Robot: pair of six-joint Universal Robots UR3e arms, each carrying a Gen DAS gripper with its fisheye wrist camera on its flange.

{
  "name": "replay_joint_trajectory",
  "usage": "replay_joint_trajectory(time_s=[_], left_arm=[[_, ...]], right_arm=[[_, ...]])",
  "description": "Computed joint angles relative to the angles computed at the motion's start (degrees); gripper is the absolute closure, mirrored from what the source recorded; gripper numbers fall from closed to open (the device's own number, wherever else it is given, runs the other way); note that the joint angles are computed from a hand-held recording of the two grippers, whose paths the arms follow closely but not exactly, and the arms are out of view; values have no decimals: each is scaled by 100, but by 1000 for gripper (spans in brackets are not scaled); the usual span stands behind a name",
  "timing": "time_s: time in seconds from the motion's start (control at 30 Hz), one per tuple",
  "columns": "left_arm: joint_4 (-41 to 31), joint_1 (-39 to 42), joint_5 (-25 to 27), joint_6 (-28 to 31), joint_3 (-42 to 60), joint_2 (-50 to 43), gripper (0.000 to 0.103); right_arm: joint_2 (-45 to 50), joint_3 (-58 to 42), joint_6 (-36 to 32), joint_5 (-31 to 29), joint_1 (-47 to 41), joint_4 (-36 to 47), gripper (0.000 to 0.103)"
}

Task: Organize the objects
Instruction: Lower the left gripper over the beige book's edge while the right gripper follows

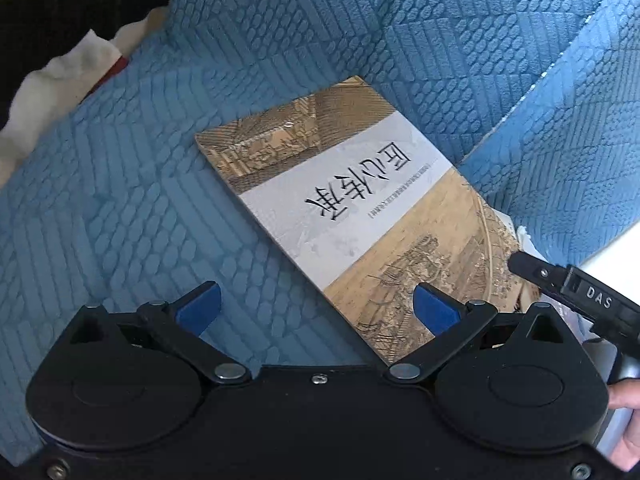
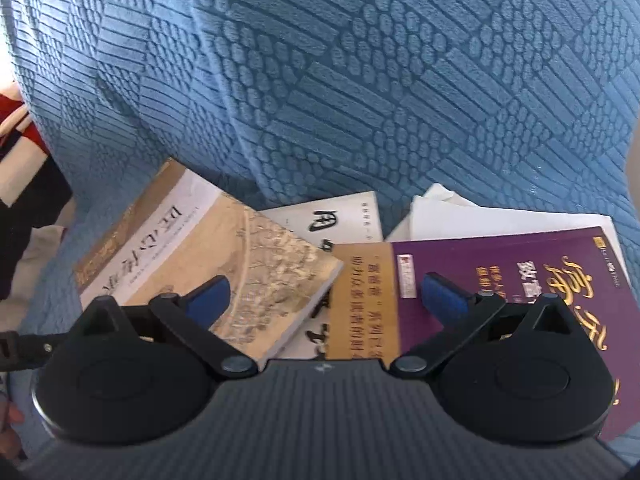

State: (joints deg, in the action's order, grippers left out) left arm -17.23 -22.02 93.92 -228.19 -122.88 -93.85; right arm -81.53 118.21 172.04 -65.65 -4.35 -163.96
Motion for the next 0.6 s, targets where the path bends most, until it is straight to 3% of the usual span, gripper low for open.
replay_joint_trajectory(time_s=[0.33, 0.6], left_arm=[[416, 185, -362, -142, -271, 65, 1], [566, 271, -491, -177, -370, 113, 1]], right_arm=[[108, 54, 435, 1941, -702, 312, 0], [143, 38, 593, 1806, -717, 148, 1]])
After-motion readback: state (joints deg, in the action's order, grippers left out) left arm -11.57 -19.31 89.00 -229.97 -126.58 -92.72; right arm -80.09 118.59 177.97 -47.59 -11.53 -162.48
